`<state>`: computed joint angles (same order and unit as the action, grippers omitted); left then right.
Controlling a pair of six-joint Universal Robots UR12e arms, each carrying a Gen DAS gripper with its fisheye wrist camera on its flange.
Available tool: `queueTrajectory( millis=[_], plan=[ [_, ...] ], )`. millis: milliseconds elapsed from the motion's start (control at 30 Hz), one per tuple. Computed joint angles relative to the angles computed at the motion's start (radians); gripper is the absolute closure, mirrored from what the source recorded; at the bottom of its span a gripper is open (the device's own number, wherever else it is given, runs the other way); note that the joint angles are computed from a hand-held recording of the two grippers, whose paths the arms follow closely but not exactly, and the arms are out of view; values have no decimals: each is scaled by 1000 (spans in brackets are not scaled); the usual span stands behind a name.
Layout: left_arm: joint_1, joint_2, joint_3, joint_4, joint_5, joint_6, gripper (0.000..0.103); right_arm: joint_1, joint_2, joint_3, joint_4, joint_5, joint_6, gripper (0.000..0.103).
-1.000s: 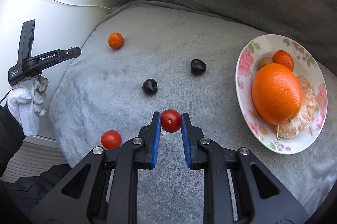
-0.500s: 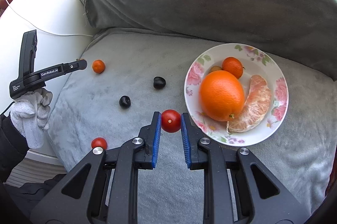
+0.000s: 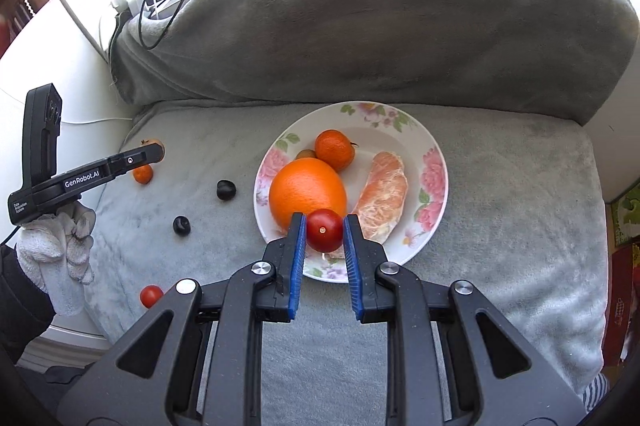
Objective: Organize fruits
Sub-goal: 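Carry the tomato and brown fruit with both grippers over the floral plate, then open the right gripper to drop the tomato beside the peeled segment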
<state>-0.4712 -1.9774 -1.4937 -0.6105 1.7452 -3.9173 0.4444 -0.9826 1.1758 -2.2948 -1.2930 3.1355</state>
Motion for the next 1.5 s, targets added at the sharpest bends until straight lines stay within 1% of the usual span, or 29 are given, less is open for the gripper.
queueTrajectory(
  millis=[133, 333, 533, 767, 1100, 1433, 1500],
  plan=[
    [-4, -28, 41, -6, -36, 36, 77, -10, 6, -10, -9, -7, 12, 83],
    [-10, -73, 112, -20, -72, 88, 77, -21, 23, -32, -8, -11, 29, 83],
    [-14, -111, 167, -26, -103, 107, 77, -29, 35, -43, 3, -24, 33, 83],
    [-17, -145, 219, -51, -131, 137, 77, -36, 47, -51, 19, -14, 51, 83],
    [-15, -173, 266, -73, -159, 150, 77, -34, 64, -70, 39, -3, 44, 83],
    [-14, -186, 287, -93, -180, 157, 77, -33, 69, -76, 44, -1, 45, 83],
    [-14, -188, 292, -99, -177, 157, 72, -32, 70, -79, 49, -5, 42, 83]
  ],
)
